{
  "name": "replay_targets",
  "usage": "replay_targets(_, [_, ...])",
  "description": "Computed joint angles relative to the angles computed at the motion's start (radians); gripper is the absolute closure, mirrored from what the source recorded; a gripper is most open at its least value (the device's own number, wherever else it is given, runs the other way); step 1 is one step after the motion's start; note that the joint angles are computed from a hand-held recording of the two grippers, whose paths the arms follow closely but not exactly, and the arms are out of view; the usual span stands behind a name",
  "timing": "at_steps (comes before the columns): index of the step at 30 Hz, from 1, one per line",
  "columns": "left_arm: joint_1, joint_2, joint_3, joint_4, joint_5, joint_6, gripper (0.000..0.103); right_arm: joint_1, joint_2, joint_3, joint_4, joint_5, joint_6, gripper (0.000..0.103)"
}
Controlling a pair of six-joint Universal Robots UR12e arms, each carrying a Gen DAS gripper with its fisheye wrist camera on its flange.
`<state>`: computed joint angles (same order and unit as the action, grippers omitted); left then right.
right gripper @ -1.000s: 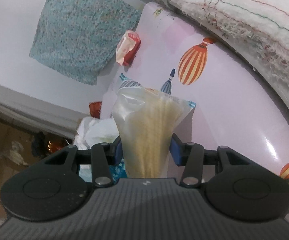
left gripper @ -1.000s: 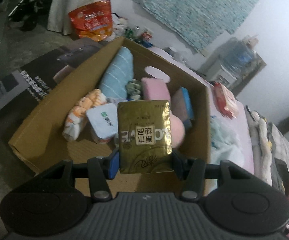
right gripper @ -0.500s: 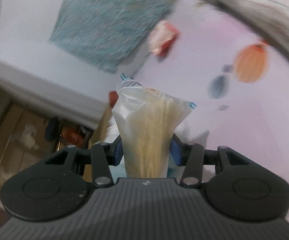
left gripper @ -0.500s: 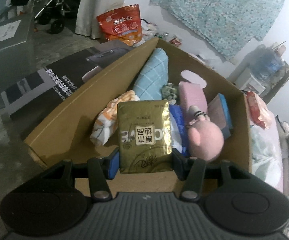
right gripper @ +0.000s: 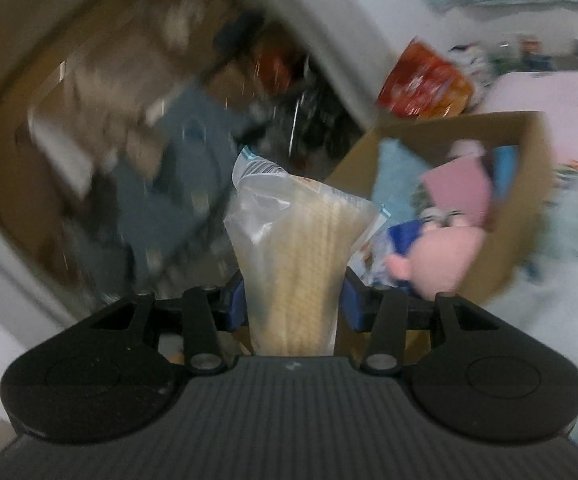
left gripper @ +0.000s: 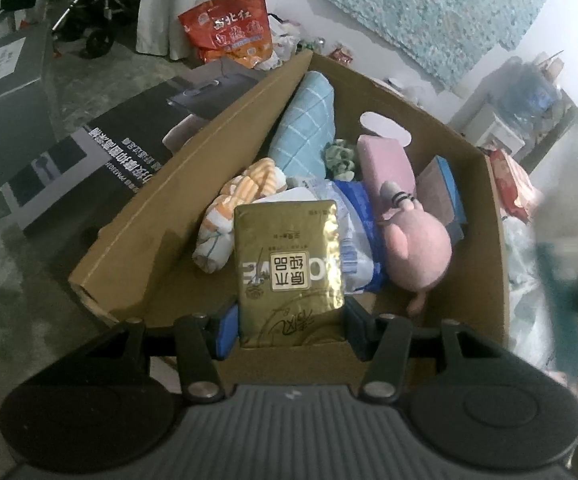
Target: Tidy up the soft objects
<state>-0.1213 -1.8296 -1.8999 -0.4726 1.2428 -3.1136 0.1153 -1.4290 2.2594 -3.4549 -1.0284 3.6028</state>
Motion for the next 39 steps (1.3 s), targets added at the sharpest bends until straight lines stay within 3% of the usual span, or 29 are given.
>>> replay_targets(4, [0.004,-0.002,0.015,-0.054,-0.001,0.047,0.048,0.076,0.025,-0.126,0.345,-0.090,-0.233,0.058])
replay_targets(8, [-0.002,-0.010,0.031,-0.105,0.021,0.097,0.048,0.139,0.050,-0.214,0.617,-0.195,-0.412,0.057])
replay_targets(11, [-0.006,-0.019,0.044,-0.138,0.029,0.124,0.049,0.186,0.058,-0.254,0.738,-0.289,-0.491,0.051])
replay_targets(15, [-0.011,-0.021,0.053,-0.160,0.028,0.150,0.047,0.208,0.062,-0.271,0.815,-0.366,-0.531,0.043])
replay_targets(17, [-0.010,-0.022,0.054,-0.162,0.023,0.152,0.046,0.208,0.058,-0.269,0.814,-0.369,-0.535,0.032])
replay_targets(19, [-0.009,-0.022,0.054,-0.157,0.020,0.149,0.046,0.203,0.055,-0.263,0.805,-0.362,-0.543,0.027])
replay_targets(23, [-0.005,-0.015,0.042,-0.123,0.014,0.139,0.040,0.201,0.050,-0.249,0.763,-0.371,-0.533,0.027])
replay_targets(27, [0.006,0.005,0.005,-0.016,0.005,0.112,0.027,0.172,0.015,-0.188,0.641,-0.312,-0.471,0.024])
replay_targets(34, [0.034,0.039,-0.062,0.157,-0.004,0.029,0.015,0.119,-0.055,-0.047,0.373,-0.234,-0.272,0.022])
replay_targets(39, [0.038,0.062,-0.119,0.277,0.017,0.005,0.009,0.118,-0.071,0.039,0.209,-0.270,-0.141,0.021])
